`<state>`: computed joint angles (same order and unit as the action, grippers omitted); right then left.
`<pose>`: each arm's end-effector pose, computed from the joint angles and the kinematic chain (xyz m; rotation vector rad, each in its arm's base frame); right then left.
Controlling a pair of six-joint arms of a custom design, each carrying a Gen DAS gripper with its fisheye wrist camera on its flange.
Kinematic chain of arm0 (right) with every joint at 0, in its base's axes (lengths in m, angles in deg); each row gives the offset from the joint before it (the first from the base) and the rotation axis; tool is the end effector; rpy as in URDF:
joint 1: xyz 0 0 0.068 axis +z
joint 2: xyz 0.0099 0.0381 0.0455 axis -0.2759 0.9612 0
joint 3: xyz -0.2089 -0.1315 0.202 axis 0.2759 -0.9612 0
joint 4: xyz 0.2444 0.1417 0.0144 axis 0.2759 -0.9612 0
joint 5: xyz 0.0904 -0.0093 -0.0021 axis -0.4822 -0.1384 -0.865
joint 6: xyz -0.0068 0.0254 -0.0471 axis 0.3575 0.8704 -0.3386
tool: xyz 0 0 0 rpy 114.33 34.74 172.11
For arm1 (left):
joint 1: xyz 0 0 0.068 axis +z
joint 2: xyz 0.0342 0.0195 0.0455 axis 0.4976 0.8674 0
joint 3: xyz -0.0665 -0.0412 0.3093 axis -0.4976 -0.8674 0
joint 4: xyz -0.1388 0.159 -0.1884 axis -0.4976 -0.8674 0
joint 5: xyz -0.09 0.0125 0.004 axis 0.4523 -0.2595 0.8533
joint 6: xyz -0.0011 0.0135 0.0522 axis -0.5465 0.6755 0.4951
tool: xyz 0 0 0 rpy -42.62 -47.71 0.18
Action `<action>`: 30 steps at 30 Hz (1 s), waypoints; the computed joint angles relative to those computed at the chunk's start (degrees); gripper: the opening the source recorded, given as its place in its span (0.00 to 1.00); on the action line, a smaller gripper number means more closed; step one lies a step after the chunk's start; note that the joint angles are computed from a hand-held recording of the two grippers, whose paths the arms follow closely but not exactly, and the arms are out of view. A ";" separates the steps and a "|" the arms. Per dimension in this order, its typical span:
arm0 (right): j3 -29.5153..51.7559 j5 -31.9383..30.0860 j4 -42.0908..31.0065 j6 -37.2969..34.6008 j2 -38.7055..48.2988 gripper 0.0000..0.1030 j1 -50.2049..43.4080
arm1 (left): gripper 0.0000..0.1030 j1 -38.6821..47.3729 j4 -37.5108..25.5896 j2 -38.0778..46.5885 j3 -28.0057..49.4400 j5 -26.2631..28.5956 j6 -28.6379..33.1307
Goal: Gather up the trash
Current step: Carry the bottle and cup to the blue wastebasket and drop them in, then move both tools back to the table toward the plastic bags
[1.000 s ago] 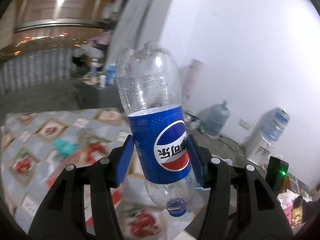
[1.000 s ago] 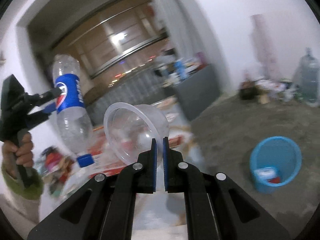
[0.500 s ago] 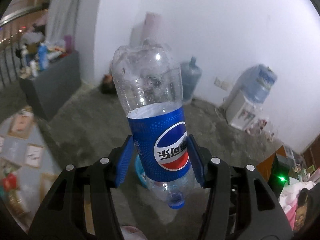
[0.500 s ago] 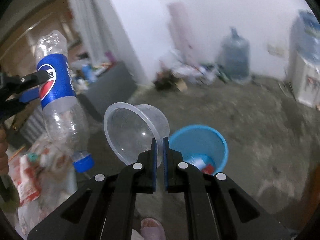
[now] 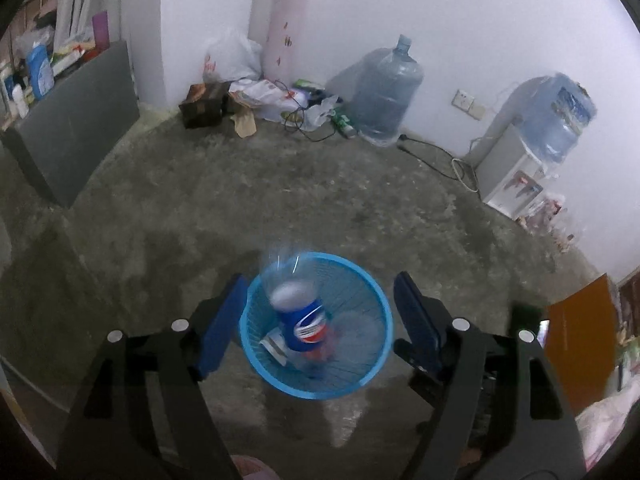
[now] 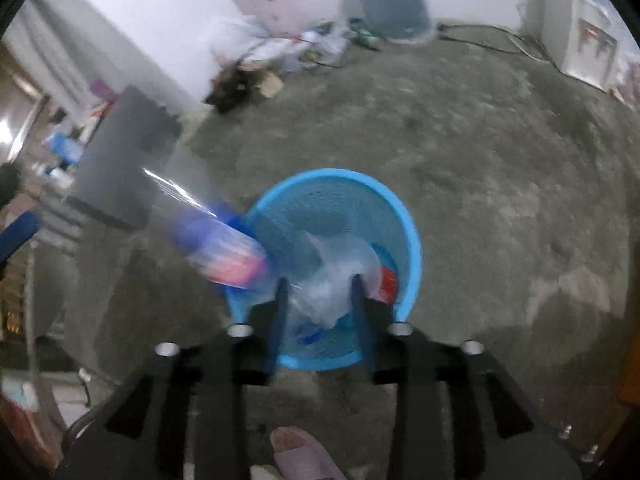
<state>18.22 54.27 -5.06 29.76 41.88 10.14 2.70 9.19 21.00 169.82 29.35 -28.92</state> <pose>0.2637 0.1249 0.2318 0.7943 2.5162 0.3856 0.3789 -0.2019 0.3860 0.5005 2.4986 -0.4901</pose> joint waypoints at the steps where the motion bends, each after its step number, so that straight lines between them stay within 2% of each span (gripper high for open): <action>1: -0.66 0.03 0.28 0.66 -0.76 0.33 0.20 | 0.70 -0.10 0.33 -0.21 -0.22 0.49 -0.49; 7: -3.90 2.90 0.20 3.53 -6.00 0.38 2.25 | 0.72 -0.25 0.38 -4.85 -1.47 1.92 0.89; 11: -2.43 6.50 -4.31 5.89 -9.23 0.39 5.99 | 0.74 -0.82 -1.54 -9.21 -1.93 3.16 0.87; 14: 1.23 11.50 -9.49 7.09 -10.78 0.51 10.34 | 0.74 -0.20 -2.97 -13.71 -3.03 4.71 0.87; 17: 8.55 19.30 -17.28 8.30 -10.47 0.62 17.03 | 0.74 1.30 -6.84 -17.98 -2.71 5.72 2.11; 19: 14.11 23.82 -22.75 9.49 -9.17 0.74 20.98 | 0.77 3.62 -11.21 -20.71 -1.29 8.15 4.39; 20: 16.79 25.93 -25.23 10.13 -8.37 0.76 22.84 | 0.82 4.50 -13.00 -21.76 -0.55 8.36 5.31; 22: 23.55 30.92 -31.04 11.86 -5.78 0.87 27.57 | 0.82 7.14 -15.95 -25.16 0.00 8.09 6.89; 24: 29.84 34.98 -36.26 13.33 -2.65 0.92 31.62 | 0.89 11.10 -18.05 -28.40 0.11 9.81 8.46; 27: 39.99 38.57 -43.43 13.13 3.32 0.93 36.99 | 0.92 18.49 -21.50 -32.32 0.29 12.34 10.28; 30: 49.64 40.34 -50.97 14.23 9.71 0.93 41.11 | 0.92 31.42 -27.51 -34.74 0.88 18.60 14.33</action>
<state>67.86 94.62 -56.03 43.99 51.59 51.25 34.12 -18.33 -13.74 170.70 47.95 -14.59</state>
